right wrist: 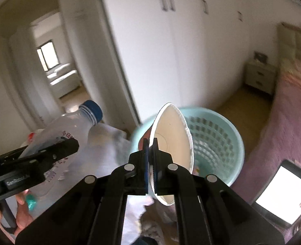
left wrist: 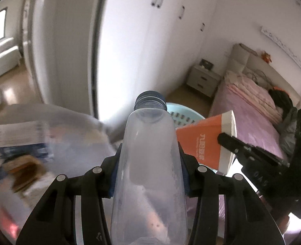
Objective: Collect trash
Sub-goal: 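Carry bottle and orange cup over the basket and open both tools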
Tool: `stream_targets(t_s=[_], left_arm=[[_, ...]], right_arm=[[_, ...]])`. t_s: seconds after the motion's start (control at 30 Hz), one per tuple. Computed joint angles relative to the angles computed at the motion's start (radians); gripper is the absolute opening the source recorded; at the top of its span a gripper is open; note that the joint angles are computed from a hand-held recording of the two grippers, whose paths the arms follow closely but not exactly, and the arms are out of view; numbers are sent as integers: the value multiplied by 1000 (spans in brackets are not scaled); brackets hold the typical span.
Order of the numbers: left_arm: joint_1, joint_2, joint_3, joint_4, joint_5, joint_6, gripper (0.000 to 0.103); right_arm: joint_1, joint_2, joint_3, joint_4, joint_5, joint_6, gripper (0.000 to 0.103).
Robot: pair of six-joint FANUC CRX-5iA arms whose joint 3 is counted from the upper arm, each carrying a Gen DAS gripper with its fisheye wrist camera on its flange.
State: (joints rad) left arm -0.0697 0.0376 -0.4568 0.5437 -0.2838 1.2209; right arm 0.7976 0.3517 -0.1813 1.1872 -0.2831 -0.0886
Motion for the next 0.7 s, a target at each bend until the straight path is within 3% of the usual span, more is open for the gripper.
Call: stream_targets(t_s=[0.27,0.33,0.37,0.43,0.53,0.7], left_arm=[[-35,200,183,-78,-84,72,45],[-33,208,187,-69,-90,68,49],[-34,207,178,-49,-80,53,59],[-39,198,162,-26,-51,32,66],[-44,167,123,18,-27,-14,66],[-51,110,45,131,26,-109,66]], right_arm=[[1,86,156,-462,-112,377,3],[-3,100,191,-530,-129,434,13],[-6,100,196,-557,-123,453,18],[-21,88,170,-543,-89,427,40],[-30,69,124,-426,-70,315,41],[-25,38,93,-425,-38,308,41]])
